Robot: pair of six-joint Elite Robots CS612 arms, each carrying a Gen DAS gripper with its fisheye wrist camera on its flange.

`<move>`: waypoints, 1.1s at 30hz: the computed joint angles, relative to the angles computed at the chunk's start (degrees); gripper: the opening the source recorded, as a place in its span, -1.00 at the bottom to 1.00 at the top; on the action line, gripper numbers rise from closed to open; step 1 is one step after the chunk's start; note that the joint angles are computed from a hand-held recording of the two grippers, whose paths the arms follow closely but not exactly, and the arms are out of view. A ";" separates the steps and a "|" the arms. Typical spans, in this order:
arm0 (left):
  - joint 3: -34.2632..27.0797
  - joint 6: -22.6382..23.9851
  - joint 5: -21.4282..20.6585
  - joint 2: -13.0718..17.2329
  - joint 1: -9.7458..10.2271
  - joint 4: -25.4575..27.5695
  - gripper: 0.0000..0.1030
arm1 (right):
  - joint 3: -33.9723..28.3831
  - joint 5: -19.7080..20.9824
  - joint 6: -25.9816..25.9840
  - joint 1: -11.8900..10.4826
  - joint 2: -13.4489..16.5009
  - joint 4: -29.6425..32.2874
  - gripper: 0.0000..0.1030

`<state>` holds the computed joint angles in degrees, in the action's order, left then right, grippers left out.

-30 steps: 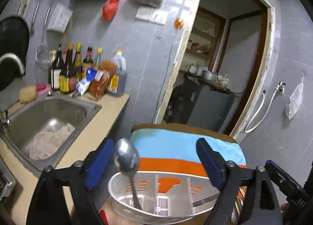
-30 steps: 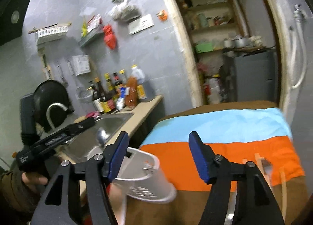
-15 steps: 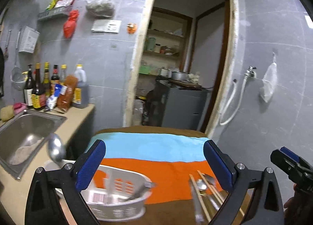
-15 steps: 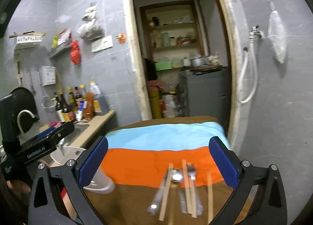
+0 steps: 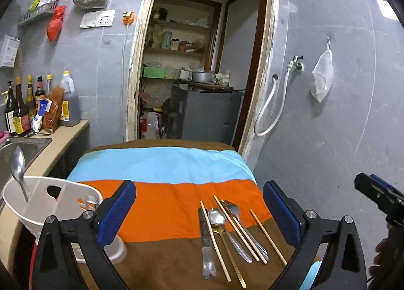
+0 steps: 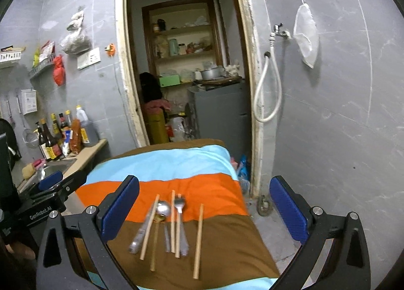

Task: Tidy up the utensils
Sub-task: 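Move both tools back to the remaining utensils on the cloth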

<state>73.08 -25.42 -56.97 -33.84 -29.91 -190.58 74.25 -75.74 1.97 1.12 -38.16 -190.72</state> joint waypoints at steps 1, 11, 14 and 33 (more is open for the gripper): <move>-0.42 -0.26 0.53 0.26 -0.15 0.85 0.97 | -0.05 -0.42 -0.28 -0.15 0.16 -0.13 0.97; -4.03 -4.40 4.14 2.22 -1.21 7.21 0.97 | -2.35 1.19 -2.58 -1.54 1.82 2.44 0.97; -4.49 -5.52 4.51 2.26 -1.22 9.28 0.97 | -3.75 2.36 -3.81 -1.73 2.59 3.59 0.97; -7.45 -15.77 -1.98 2.95 1.38 26.13 0.51 | -15.91 14.94 -11.40 -2.04 10.36 22.16 0.82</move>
<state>65.63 -41.19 -58.95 -30.89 -28.53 -164.45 58.34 -60.79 -9.43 -0.91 -27.81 -168.56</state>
